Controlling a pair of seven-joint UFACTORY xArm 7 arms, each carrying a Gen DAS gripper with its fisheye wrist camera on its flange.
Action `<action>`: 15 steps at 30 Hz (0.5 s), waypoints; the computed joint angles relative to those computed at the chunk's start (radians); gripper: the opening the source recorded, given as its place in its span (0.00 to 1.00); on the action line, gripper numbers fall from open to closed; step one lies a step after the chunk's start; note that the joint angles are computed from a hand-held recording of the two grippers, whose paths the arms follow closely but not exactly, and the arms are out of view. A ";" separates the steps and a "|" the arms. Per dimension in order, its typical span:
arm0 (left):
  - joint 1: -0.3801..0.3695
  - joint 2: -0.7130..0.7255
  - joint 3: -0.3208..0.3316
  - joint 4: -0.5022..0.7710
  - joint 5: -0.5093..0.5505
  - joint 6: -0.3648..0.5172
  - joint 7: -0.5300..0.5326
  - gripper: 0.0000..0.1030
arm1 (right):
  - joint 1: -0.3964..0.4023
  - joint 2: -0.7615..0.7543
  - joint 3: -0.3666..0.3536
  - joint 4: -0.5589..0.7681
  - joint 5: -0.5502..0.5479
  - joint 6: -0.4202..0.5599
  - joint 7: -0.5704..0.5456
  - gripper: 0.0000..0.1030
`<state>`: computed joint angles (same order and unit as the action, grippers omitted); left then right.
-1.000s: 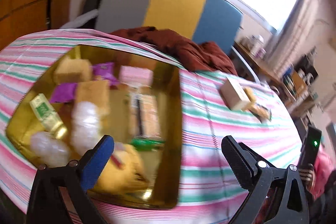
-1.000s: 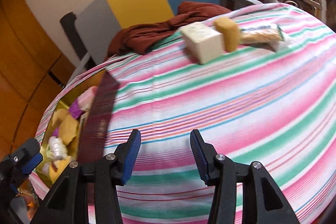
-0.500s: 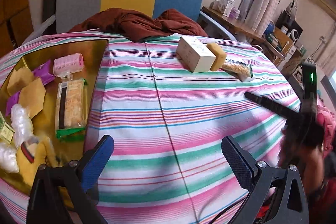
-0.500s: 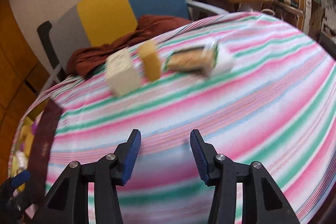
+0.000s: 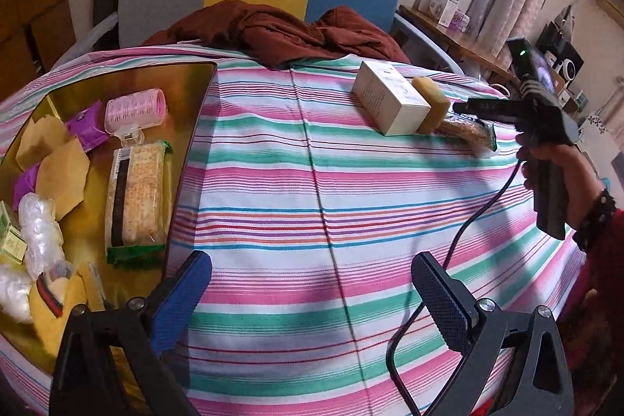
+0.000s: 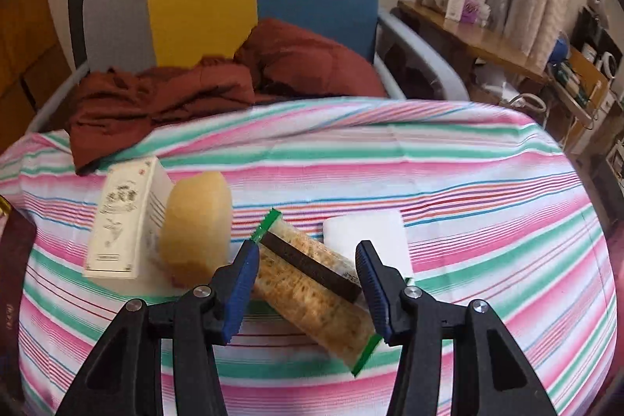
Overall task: Organize objects
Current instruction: 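Move both tools back toward the cream box and remaining cracker packet, then grasp the cracker packet with the right tool while the left tool grasps the cream box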
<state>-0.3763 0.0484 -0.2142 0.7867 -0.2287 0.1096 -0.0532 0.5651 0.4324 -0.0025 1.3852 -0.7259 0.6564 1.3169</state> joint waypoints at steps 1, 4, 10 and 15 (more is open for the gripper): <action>0.002 0.002 -0.002 0.003 -0.011 0.000 0.009 1.00 | -0.006 0.003 0.007 -0.009 0.013 -0.006 -0.008 0.50; 0.009 0.012 -0.011 0.015 -0.060 -0.003 0.047 1.00 | -0.038 -0.030 0.024 -0.097 0.078 -0.151 -0.007 0.51; 0.015 0.034 -0.022 0.037 -0.104 0.003 0.065 1.00 | 0.030 -0.083 0.009 -0.203 0.056 -0.234 0.094 0.51; -0.007 0.038 0.015 0.048 0.012 -0.002 -0.044 1.00 | 0.037 -0.041 0.034 -0.131 0.079 -0.141 0.049 0.57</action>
<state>-0.3835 0.0866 -0.1990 0.8347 -0.2167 0.1078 -0.0969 0.6025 0.3919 0.0320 1.2539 -0.6464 0.5153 1.3654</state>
